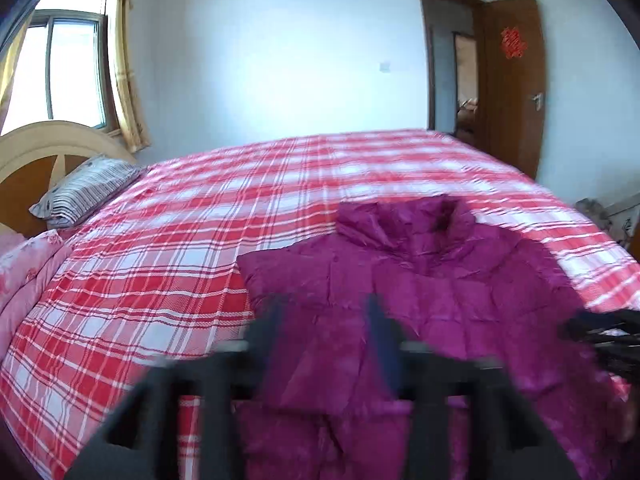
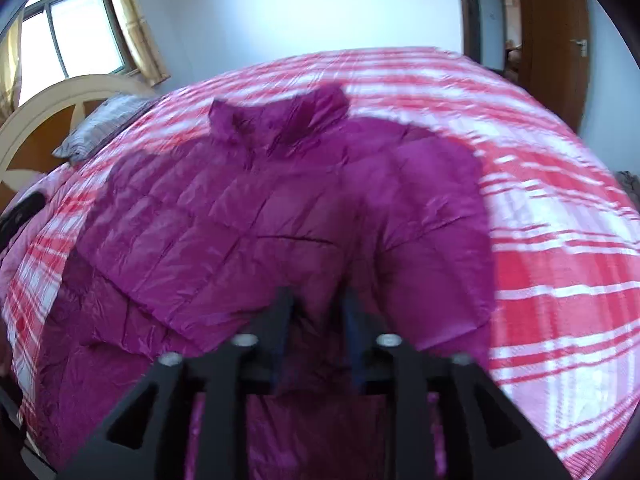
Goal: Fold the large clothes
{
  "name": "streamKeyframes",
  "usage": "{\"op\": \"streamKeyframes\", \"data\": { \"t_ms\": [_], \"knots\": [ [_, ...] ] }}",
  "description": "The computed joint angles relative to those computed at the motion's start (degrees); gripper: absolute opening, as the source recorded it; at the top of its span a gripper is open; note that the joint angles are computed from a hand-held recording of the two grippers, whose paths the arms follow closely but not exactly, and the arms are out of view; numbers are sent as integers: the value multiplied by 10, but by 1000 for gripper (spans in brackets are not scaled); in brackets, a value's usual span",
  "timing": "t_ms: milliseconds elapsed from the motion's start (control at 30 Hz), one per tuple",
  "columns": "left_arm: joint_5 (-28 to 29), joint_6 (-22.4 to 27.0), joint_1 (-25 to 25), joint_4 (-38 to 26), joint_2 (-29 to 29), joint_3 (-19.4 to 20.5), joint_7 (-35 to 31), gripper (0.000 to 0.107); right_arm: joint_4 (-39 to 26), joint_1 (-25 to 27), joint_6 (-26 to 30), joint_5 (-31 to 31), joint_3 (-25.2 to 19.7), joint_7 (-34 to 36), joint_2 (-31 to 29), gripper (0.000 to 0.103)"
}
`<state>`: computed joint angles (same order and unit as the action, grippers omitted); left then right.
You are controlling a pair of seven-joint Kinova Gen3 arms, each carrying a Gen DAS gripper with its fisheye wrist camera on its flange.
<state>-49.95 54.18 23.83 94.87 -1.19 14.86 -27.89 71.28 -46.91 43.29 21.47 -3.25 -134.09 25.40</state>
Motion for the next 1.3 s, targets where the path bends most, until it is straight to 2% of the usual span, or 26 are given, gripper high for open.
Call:
{"op": "streamKeyframes", "data": {
  "t_ms": [100, 167, 200, 267, 367, 467, 533, 700, 800, 900, 967, 1033, 1100, 1133, 1167, 1233, 1300],
  "knots": [
    [14, 15, -2, -15, 39, -29, -15, 65, -2, -74, 28, 69, 70, -65, -15, 41],
    [55, 0, -32, -4, 38, -31, -26, 65, -7, -94, 27, 96, 86, -79, -23, 41],
    [65, -19, -38, 15, 25, -43, -18, 65, -13, -88, 21, 95, 78, -72, -24, 41],
    [57, -43, -46, 53, -9, -57, 15, 65, -33, -49, -6, 69, 33, -33, -19, 42],
    [29, -38, -78, 78, -44, -47, 51, 65, -99, -1, 5, 43, -36, 37, 26, 41],
    [0, 0, -109, 67, -56, -21, 75, 65, -172, 8, 55, 1, -46, 101, 80, 41],
    [0, -3, -116, 59, -61, -19, 75, 65, -191, -3, 90, -29, -26, 127, 97, 41],
    [-3, -1, -94, 24, -18, 6, 48, 65, -131, -23, 99, -34, 4, 125, 77, 40],
    [-23, 36, -53, -9, 42, 14, 16, 66, -111, -17, 99, -45, -2, 126, 67, 40],
    [-69, 78, -16, -24, 84, 0, 31, 66, -104, -16, 92, -50, -10, 139, 59, 40],
    [-71, 81, -12, -26, 91, -21, 26, 66, -93, -1, 75, -70, -19, 144, 46, 40],
    [-48, 80, -14, -30, 94, -41, 5, 66, -72, 7, 45, -70, -17, 128, 29, 42],
    [-26, 68, -13, -23, 90, -58, -9, 66, -64, -9, 35, -51, 17, 85, 24, 60],
    [-17, 58, -14, -15, 85, -62, -14, 66, -71, -6, 42, -56, 25, 70, 27, 62],
    [-17, 50, -9, -3, 80, -68, -10, 66, -71, 8, 41, -70, 22, 63, 29, 62],
    [-20, 41, -4, 9, 74, -71, -2, 66, -68, 51, 32, -113, -17, 79, 34, 61],
    [-22, 31, -2, 19, 64, -71, 14, 66, -58, 86, 20, -141, -63, 124, 37, 47]
  ]
}}
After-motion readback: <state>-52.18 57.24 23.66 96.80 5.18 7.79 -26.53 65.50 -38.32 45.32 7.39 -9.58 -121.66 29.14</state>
